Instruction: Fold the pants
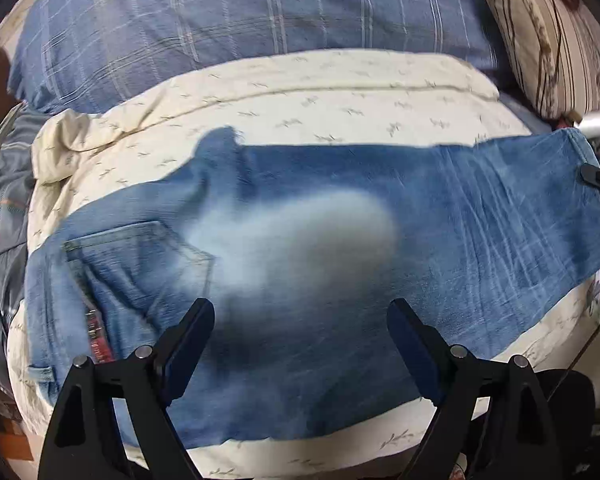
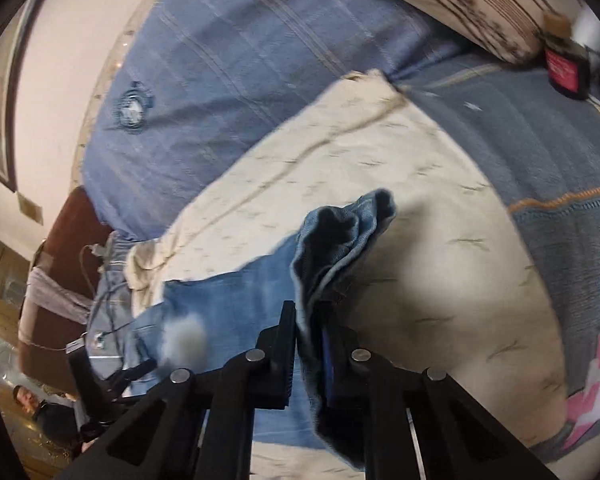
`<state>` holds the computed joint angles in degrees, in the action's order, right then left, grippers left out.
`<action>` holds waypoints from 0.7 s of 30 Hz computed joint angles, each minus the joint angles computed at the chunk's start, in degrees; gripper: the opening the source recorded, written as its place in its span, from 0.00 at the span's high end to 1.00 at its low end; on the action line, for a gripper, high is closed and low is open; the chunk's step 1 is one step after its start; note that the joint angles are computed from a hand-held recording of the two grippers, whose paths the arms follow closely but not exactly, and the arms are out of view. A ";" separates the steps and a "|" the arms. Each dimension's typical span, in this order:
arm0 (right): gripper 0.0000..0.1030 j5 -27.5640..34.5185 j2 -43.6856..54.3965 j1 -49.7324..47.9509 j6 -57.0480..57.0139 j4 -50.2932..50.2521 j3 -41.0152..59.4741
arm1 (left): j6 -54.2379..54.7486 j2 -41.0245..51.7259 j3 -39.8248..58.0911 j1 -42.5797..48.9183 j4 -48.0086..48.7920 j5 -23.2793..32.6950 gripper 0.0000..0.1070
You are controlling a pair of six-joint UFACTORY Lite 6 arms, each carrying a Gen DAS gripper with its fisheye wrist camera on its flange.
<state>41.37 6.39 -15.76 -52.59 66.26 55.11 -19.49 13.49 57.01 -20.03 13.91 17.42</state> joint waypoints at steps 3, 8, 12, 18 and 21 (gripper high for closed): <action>0.89 -1.05 -2.52 5.17 5.28 -0.32 0.68 | 7.83 -4.15 -3.12 3.28 -6.89 -1.06 0.17; 0.88 -5.90 -2.13 16.86 15.36 -0.13 4.30 | 26.36 -9.54 -7.55 9.95 -23.42 -1.54 0.17; 0.88 -11.30 2.82 27.30 22.72 -1.42 9.55 | 41.72 -12.43 -10.82 16.54 -36.53 -1.26 0.17; 0.78 -9.86 21.12 38.04 24.26 5.19 23.20 | 56.07 -14.53 -13.74 25.82 -47.20 0.36 0.17; 0.78 -12.74 21.68 40.78 13.05 15.67 22.36 | 58.97 -15.47 -14.91 28.80 -48.73 0.94 0.17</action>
<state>28.64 28.07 25.02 -39.54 81.93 77.47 39.48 -1.98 42.10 8.76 -34.82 18.36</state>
